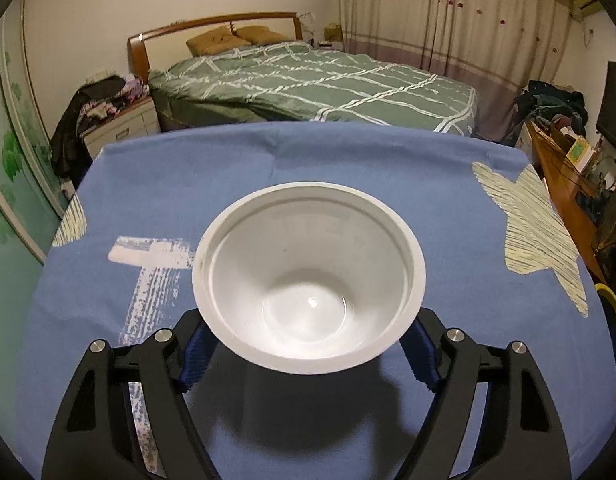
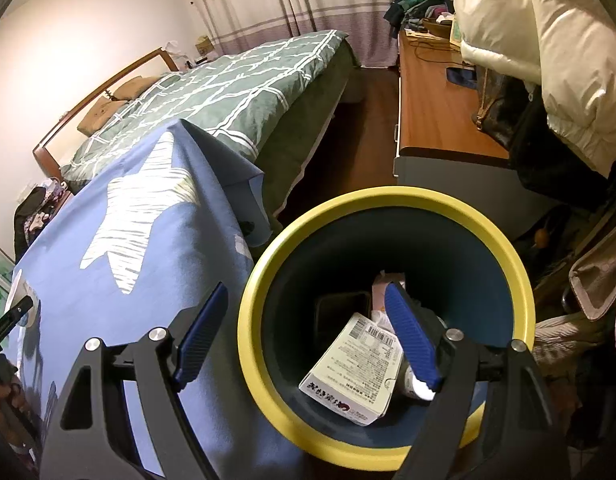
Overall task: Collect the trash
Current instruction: 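Grasp the white yogurt cup by its rim with the left tool, then carry the yogurt cup over the yellow bin and open the left tool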
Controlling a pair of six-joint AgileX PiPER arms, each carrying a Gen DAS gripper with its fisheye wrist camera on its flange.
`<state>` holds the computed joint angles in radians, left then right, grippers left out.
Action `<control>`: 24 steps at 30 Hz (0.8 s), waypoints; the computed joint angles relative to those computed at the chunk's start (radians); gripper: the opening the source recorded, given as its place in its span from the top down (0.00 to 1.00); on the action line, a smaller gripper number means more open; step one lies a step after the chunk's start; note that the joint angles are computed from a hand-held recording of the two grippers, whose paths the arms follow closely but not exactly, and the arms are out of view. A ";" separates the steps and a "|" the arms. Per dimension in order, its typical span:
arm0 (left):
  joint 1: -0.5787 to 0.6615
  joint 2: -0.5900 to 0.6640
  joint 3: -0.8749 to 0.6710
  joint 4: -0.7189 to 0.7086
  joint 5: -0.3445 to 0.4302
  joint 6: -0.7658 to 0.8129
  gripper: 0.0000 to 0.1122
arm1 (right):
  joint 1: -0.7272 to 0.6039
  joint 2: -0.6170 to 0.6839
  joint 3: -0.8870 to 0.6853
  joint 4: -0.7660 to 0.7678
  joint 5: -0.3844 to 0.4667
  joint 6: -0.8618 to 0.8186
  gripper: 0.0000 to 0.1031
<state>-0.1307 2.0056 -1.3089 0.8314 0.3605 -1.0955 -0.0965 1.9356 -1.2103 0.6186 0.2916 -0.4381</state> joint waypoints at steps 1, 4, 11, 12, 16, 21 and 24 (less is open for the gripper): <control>-0.007 -0.007 0.007 0.023 0.001 -0.019 0.31 | -0.004 -0.007 0.009 0.023 -0.001 -0.024 0.26; -0.034 -0.040 0.032 0.064 0.003 -0.050 0.31 | -0.006 -0.024 0.032 0.052 -0.010 -0.054 0.26; -0.135 -0.117 0.060 0.011 0.006 0.017 0.31 | -0.037 -0.099 0.132 0.179 -0.049 -0.203 0.26; -0.160 -0.124 0.054 -0.007 0.009 0.039 0.31 | -0.041 -0.106 0.141 0.188 -0.053 -0.216 0.26; -0.253 -0.131 0.014 -0.058 0.020 0.092 0.31 | -0.068 -0.145 0.190 0.227 -0.074 -0.277 0.26; -0.363 -0.084 -0.097 -0.197 0.046 0.224 0.31 | -0.137 -0.197 0.260 0.318 -0.088 -0.415 0.26; -0.437 -0.013 -0.219 -0.266 0.092 0.306 0.31 | -0.181 -0.218 0.294 0.408 -0.088 -0.525 0.26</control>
<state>-0.5677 1.9929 -1.5282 0.5652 0.4524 -0.7895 -0.2778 1.7178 -0.9164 1.0270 0.2037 -0.9631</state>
